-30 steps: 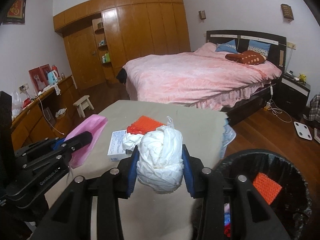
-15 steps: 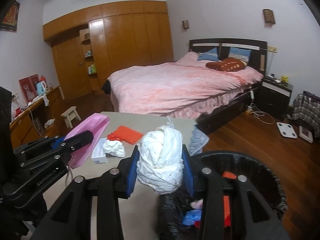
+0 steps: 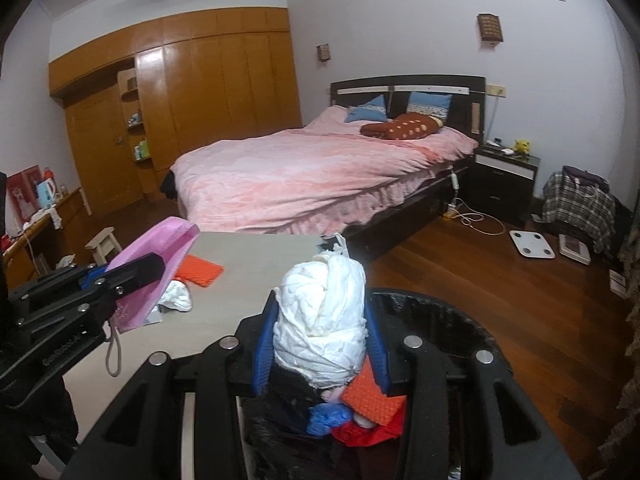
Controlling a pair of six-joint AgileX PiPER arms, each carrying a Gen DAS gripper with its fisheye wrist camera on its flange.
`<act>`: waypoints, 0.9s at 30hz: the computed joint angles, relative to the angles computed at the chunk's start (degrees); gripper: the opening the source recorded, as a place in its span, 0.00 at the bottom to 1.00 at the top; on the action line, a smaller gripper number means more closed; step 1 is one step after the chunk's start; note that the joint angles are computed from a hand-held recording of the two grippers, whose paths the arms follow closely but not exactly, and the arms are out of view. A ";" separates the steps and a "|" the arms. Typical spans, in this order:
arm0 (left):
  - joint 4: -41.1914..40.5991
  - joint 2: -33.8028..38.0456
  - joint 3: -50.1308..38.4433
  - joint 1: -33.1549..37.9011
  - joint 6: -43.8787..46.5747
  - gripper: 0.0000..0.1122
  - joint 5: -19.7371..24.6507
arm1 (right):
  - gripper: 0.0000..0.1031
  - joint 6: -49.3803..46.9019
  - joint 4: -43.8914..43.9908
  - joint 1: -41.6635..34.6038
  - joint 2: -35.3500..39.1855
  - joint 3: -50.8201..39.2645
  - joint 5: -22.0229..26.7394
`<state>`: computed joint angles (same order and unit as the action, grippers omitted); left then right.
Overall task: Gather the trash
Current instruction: 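Carry the pink mask and white bag ball over the bin with both tools, then open both tools to drop the mask and bag ball into the bin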
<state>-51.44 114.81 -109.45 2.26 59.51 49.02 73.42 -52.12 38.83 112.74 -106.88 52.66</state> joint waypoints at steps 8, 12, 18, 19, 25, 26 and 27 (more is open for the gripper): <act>-0.07 0.37 1.59 -3.35 1.54 0.10 -0.38 | 0.38 4.17 -1.69 -0.89 -3.25 6.16 0.73; 0.65 1.80 0.36 -4.29 1.14 0.11 0.27 | 0.38 5.48 -1.87 -1.38 -4.29 8.57 0.71; 2.07 4.80 -1.69 -6.59 0.07 0.11 1.18 | 0.39 7.71 -1.46 -3.02 -5.76 13.49 -0.99; 2.44 5.43 -2.42 -6.87 -0.35 0.11 1.41 | 0.39 7.94 -1.24 -3.30 -5.73 14.07 -1.25; 3.93 9.29 -6.36 -8.64 -1.14 0.11 1.69 | 0.39 9.17 -0.12 -4.75 -5.45 16.72 -3.07; 4.12 9.89 -7.03 -9.02 -1.42 0.11 1.73 | 0.39 9.36 -0.09 -5.06 -5.51 17.28 -3.57; 4.51 10.68 -7.92 -9.33 -1.72 0.11 1.83 | 0.39 9.30 0.17 -5.37 -5.33 17.45 -3.91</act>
<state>-46.93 125.49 -117.37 -7.07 57.79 50.85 82.72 -51.95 33.46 107.40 -89.43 48.76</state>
